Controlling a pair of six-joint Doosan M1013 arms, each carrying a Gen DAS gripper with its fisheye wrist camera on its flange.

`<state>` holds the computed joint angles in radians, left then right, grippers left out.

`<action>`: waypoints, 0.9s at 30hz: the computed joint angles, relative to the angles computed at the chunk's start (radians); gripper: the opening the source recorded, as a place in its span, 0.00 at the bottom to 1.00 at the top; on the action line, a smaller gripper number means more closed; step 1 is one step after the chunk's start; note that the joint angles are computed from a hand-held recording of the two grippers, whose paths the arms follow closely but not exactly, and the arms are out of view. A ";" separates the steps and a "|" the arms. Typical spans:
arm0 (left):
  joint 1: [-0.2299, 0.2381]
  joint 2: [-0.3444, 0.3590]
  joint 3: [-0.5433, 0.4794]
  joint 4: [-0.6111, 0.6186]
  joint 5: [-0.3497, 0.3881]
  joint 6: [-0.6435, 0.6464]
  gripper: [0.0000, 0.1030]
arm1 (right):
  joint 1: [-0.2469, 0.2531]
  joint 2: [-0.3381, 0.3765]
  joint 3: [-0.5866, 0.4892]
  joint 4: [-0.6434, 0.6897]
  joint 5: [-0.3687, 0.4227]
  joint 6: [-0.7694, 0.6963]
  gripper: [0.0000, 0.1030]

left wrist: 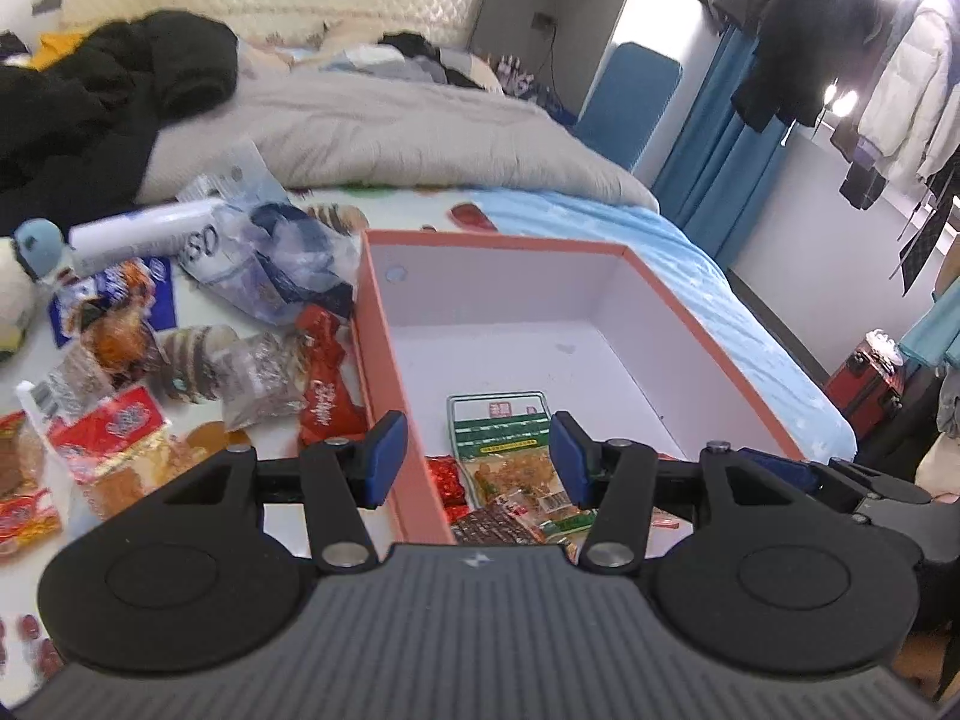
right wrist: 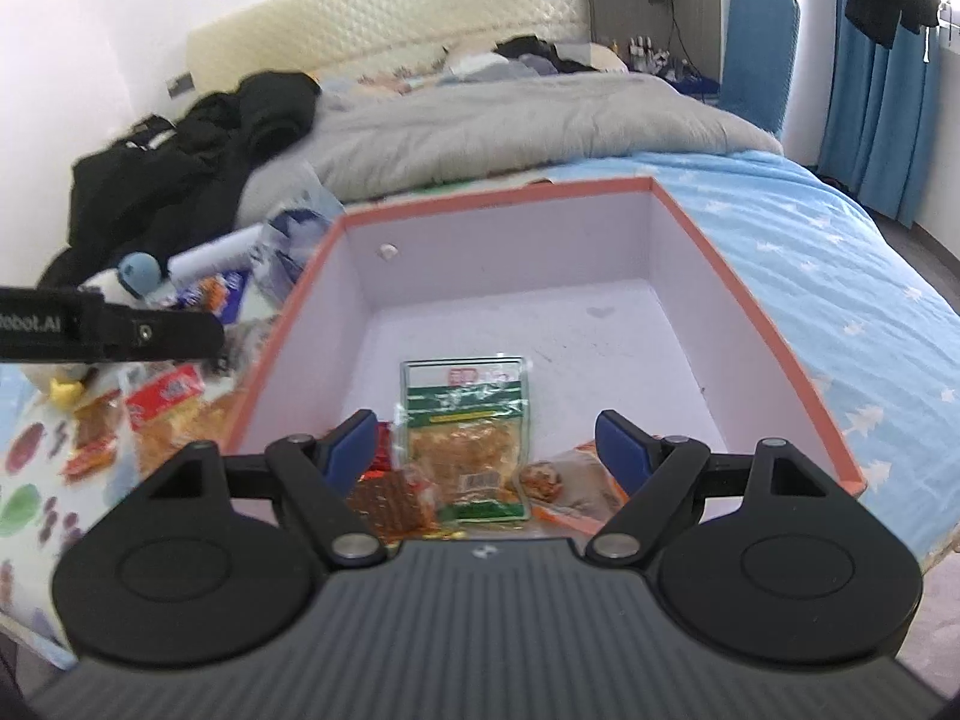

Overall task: Organize snacks
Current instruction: 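Open both tools to drop the red pack and green-labelled bag into the box, then withdraw both tools from the box back toward the snack pile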

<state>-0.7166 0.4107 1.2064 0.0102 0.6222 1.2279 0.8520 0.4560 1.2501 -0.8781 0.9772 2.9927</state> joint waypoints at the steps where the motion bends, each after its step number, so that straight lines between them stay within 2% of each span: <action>1: 0.000 -0.014 0.019 0.006 -0.014 -0.007 0.56 | 0.005 -0.003 0.003 -0.011 -0.007 0.011 0.79; 15: -0.014 -0.160 0.199 0.216 -0.132 -0.221 0.56 | 0.073 -0.023 0.020 -0.158 -0.041 0.118 0.79; 21: -0.022 -0.208 0.271 0.292 -0.148 -0.308 0.56 | 0.101 -0.026 0.037 -0.220 -0.059 0.167 0.79; 27: -0.025 -0.246 0.332 0.408 -0.143 -0.431 0.56 | 0.121 -0.016 0.031 -0.224 -0.070 0.155 0.79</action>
